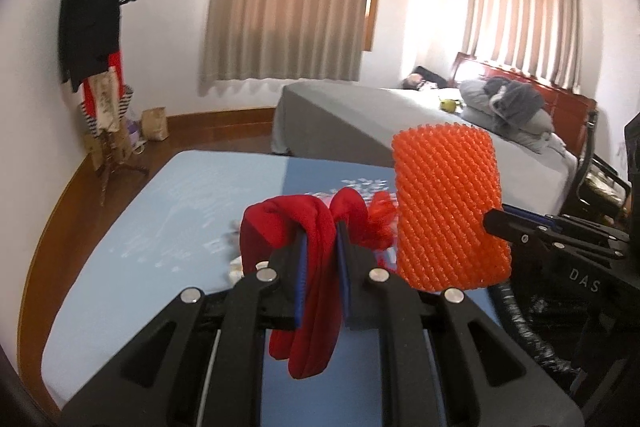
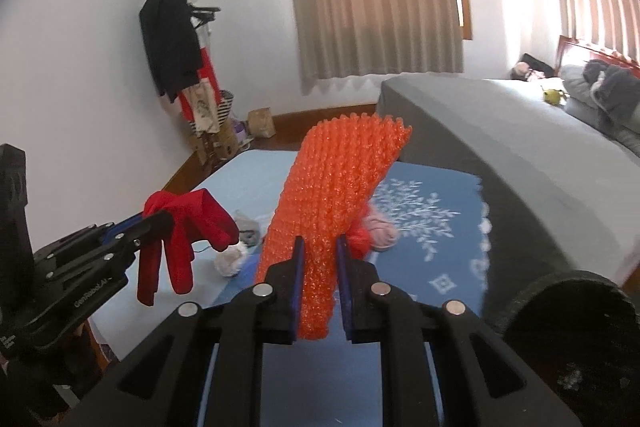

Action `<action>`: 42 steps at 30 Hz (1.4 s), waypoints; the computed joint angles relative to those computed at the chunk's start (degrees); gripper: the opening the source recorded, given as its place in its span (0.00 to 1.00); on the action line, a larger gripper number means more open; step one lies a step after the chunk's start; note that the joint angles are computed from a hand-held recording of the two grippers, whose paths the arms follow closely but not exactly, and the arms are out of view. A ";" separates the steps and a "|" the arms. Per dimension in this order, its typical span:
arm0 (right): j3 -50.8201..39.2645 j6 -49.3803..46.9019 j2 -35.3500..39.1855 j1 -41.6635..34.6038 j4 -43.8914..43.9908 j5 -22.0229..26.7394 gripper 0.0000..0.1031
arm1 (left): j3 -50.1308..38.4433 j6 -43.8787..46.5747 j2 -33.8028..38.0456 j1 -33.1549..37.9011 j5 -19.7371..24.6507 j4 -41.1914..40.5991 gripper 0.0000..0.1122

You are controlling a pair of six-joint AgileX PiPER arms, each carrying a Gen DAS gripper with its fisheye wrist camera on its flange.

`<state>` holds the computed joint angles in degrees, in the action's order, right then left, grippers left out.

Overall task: Collect trash
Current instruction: 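Carry the red glove and orange net over the bin and release both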

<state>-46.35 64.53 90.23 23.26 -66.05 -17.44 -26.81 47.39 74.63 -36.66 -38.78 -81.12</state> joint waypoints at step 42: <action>10.13 -0.48 -1.09 -47.82 -13.63 -6.10 0.15 | -49.79 2.82 45.02 -12.10 24.06 9.90 0.24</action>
<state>-36.22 64.05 89.14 -24.56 -79.67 -23.55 -76.59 50.21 119.65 -48.76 -14.73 -71.22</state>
